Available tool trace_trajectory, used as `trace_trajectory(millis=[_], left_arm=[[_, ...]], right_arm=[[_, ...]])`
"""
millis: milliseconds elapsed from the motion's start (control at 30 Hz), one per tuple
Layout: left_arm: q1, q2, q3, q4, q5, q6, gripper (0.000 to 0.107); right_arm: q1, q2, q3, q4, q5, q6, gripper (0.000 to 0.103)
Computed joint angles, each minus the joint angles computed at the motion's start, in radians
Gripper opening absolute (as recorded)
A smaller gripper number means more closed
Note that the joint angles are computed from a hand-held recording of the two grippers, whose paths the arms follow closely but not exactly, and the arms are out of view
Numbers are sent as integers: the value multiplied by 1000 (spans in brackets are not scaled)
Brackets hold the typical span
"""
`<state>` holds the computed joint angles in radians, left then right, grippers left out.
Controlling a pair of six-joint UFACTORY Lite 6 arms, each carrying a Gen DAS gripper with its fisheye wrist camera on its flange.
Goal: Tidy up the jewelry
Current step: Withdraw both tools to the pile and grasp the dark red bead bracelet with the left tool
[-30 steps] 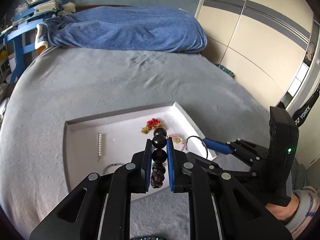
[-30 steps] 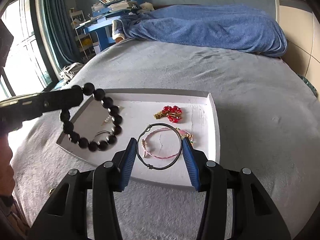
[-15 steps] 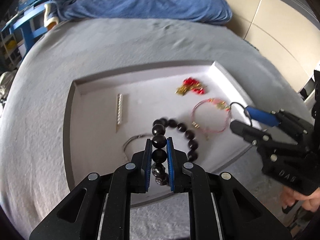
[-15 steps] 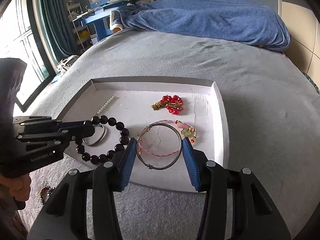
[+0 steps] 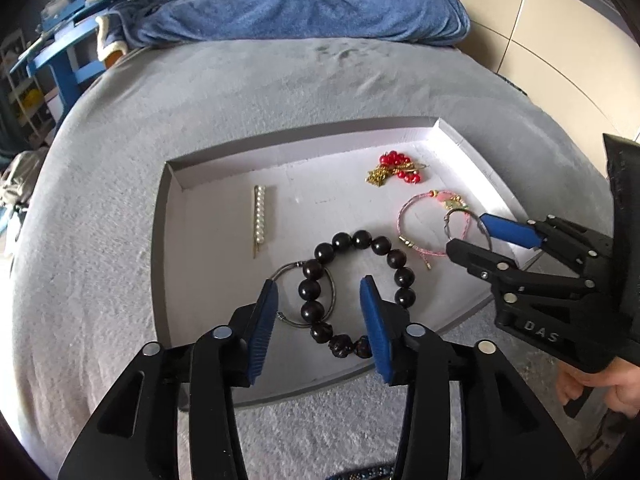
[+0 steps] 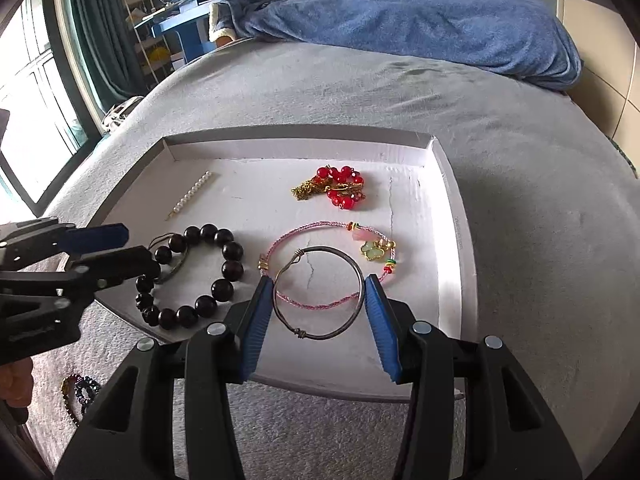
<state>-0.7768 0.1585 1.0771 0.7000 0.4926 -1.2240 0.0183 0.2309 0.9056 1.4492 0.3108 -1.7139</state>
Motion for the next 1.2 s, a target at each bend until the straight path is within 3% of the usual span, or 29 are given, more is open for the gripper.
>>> trace_trajectory(millis=[33,367,433,733,1200], left_arm=[[-7,-7,-3,13,7,-13,57],[-36,-115,-78,55,55,-72,58],[-45,-158,-110,87,65,-114,74],[-105,-330,-238,123,139,-176,83],[-264,-561,-434,110,325,-267,86]], right_arm=[[0,-2,-5,8,3,-7,50],[-33,-111,-93,40,58,-47,63],[-47,-145,-116,36,70,-42,64],[-118,-362,-233,-70,161,15,69],[-174,-568,-404,-177,222,61,73]])
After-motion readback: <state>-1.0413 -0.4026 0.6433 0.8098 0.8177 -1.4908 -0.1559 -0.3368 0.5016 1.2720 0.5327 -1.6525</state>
